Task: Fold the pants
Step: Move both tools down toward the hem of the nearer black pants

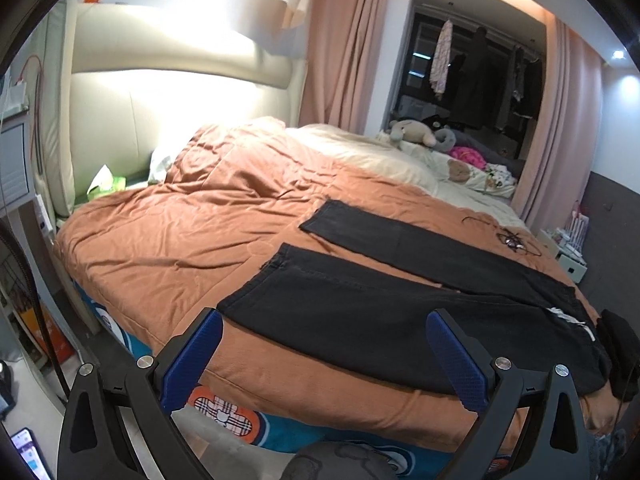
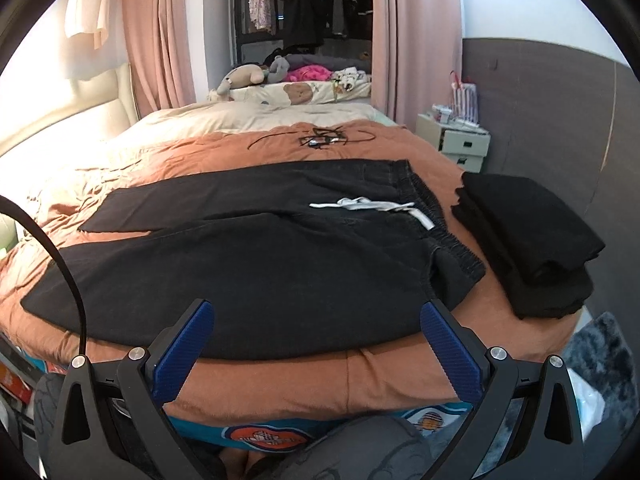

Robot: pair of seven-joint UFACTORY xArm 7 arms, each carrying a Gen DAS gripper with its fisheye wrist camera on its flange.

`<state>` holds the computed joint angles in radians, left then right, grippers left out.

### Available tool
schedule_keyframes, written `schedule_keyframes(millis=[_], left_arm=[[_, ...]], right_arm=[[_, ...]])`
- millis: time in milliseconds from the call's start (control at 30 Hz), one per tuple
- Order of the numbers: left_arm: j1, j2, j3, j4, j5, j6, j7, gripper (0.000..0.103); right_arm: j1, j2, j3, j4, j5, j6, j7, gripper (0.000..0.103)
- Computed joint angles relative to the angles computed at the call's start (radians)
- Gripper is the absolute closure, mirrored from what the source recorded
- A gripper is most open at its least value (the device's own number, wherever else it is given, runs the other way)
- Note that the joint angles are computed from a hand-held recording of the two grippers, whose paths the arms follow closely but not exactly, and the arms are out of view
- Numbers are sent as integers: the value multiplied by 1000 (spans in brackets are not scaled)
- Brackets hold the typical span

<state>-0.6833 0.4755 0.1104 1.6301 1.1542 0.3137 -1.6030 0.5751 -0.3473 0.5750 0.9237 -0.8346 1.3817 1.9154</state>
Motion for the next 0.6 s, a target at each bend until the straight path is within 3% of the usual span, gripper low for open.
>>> schedule_keyframes(millis=[167, 367, 600], left_arm=[[32, 51, -10, 36, -111, 5, 72, 0], [38, 111, 10, 78, -254, -3, 158, 1], [74, 195, -17, 144, -475, 24, 318, 16]], right_arm=[[-10, -102, -55, -99, 31, -94, -38, 0], [-83, -150, -70, -149, 107, -170, -80, 0], [-145, -192, -89, -216, 191, -272, -92, 0]])
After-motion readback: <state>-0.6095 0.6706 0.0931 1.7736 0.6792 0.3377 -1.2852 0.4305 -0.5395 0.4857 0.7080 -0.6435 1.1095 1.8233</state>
